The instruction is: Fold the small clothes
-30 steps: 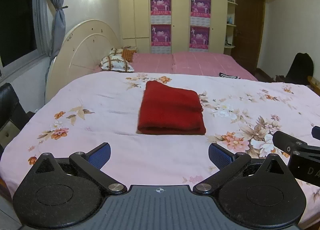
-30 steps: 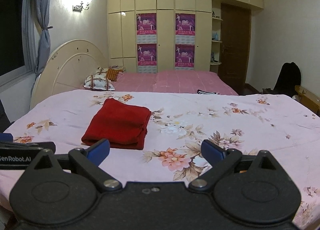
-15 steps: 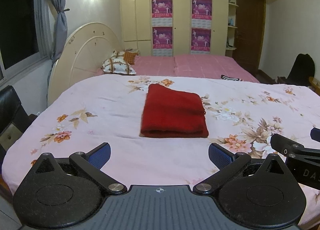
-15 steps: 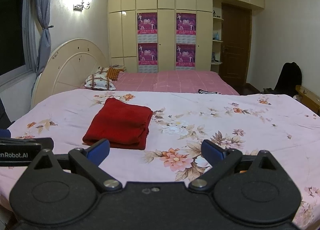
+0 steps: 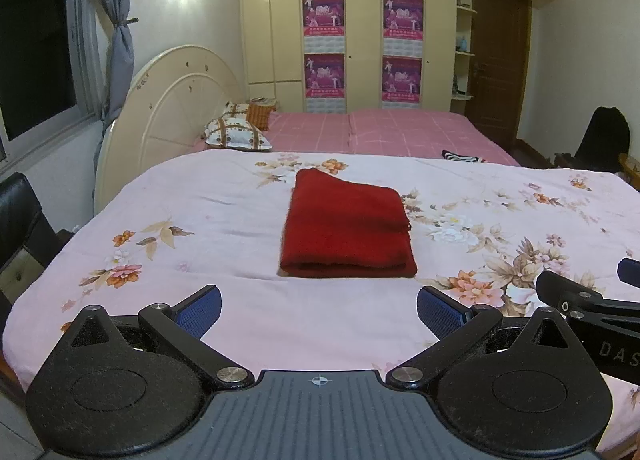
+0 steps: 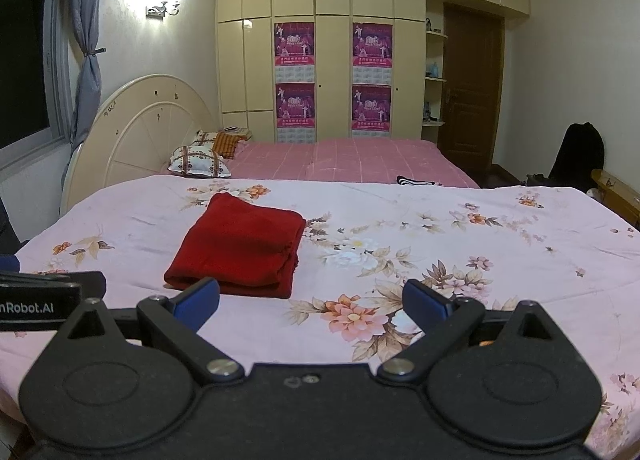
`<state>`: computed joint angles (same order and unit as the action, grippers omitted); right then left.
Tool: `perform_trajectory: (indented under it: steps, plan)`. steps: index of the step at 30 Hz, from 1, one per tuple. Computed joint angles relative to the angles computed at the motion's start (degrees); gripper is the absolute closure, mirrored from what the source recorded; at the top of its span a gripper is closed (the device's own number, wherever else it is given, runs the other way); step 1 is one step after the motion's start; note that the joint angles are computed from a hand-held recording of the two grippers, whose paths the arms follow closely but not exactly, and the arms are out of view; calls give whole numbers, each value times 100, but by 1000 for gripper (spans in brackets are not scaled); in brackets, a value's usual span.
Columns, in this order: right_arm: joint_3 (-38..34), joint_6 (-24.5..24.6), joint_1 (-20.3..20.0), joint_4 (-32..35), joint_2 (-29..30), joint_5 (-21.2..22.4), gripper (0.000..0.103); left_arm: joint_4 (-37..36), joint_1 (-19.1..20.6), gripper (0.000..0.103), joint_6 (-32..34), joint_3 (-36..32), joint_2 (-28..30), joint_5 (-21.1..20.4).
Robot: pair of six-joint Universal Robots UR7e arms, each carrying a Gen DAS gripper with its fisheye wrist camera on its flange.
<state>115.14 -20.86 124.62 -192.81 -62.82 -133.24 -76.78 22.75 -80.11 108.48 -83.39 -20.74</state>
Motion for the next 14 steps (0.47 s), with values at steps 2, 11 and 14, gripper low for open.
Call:
perform_trajectory:
  steps: [2,11,14]
  plan:
    - [-1,-25,-6,-10,8,3,5,-26,8,0,26,-5,8,3]
    - [18,-35,-46,-48,20,15,5,-516,19,0,465,108,79,113]
    - [31,-42,-63,-66,18,10,5,-549,33,0,480,82,136,135]
